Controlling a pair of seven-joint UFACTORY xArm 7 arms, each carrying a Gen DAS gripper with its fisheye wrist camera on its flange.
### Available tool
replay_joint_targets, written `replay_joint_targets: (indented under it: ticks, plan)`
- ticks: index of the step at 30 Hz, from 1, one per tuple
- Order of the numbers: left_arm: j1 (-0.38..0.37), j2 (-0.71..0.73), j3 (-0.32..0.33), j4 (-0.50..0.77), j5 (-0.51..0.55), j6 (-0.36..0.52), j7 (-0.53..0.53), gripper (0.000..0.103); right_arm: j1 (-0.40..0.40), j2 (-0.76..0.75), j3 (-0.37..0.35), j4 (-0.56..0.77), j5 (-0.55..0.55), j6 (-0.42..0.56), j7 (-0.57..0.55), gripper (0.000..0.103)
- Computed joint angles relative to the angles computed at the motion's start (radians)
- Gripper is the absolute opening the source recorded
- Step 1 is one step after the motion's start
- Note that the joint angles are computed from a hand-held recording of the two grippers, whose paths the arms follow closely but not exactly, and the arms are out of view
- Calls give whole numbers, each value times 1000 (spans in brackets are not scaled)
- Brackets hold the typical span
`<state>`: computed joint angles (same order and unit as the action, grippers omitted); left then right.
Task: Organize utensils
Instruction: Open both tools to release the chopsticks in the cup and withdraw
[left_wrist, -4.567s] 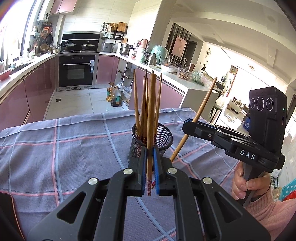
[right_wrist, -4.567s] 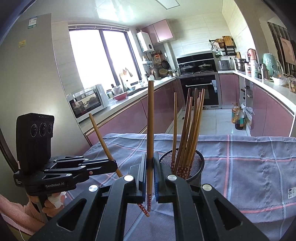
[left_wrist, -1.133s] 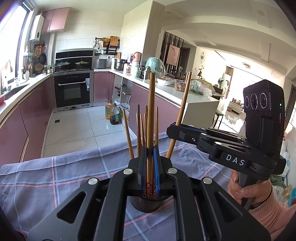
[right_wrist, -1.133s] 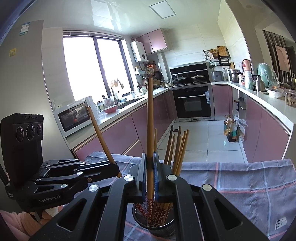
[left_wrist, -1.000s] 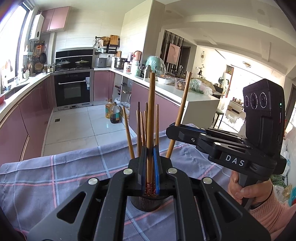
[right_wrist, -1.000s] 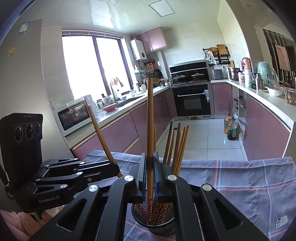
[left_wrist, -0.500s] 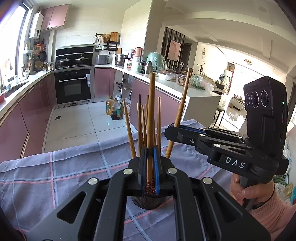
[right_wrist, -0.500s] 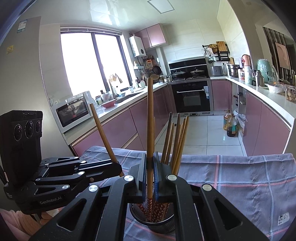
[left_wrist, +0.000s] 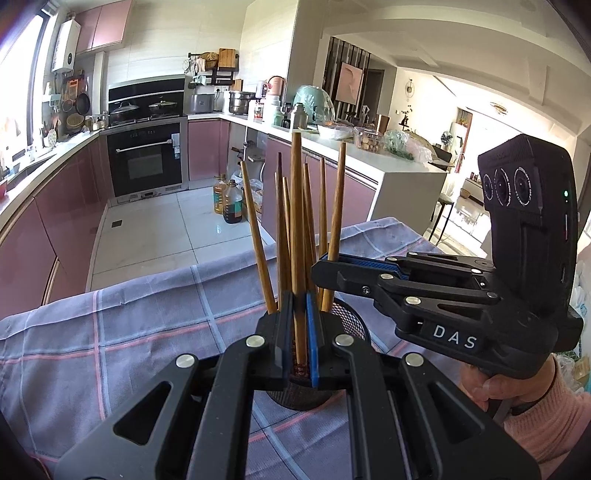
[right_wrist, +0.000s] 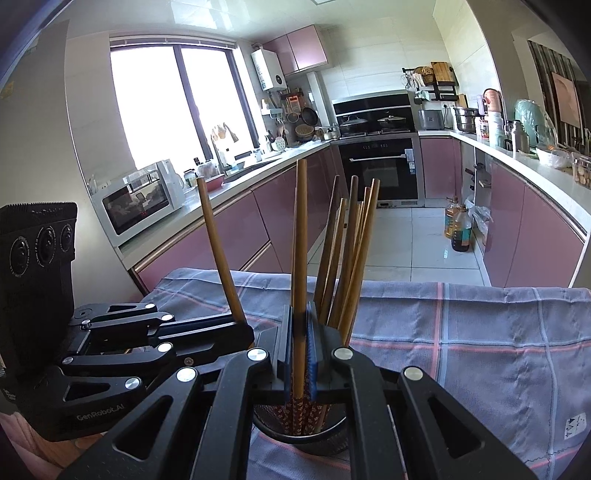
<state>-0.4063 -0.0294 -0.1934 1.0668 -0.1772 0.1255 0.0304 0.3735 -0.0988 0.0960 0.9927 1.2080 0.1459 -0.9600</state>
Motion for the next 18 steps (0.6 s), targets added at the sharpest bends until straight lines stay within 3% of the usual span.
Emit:
replay_joint_targets:
  ticks: [3,14,16,18]
  plan:
    - [3,23,0,21,15,9,-9,8,-8,13,-2,8,-7,3,18,7]
    - [21,64,-16,37,-84,24,68,8,-17,7,4,-1,4,5,30,8]
    - [24,56,-18,19,-118,7,96,8,-13,0,4,-8,13,4,21,12]
    - [24,41,-19,-6,-153,-11,123,15,-7,-11,2,-16,24,1,6,18]
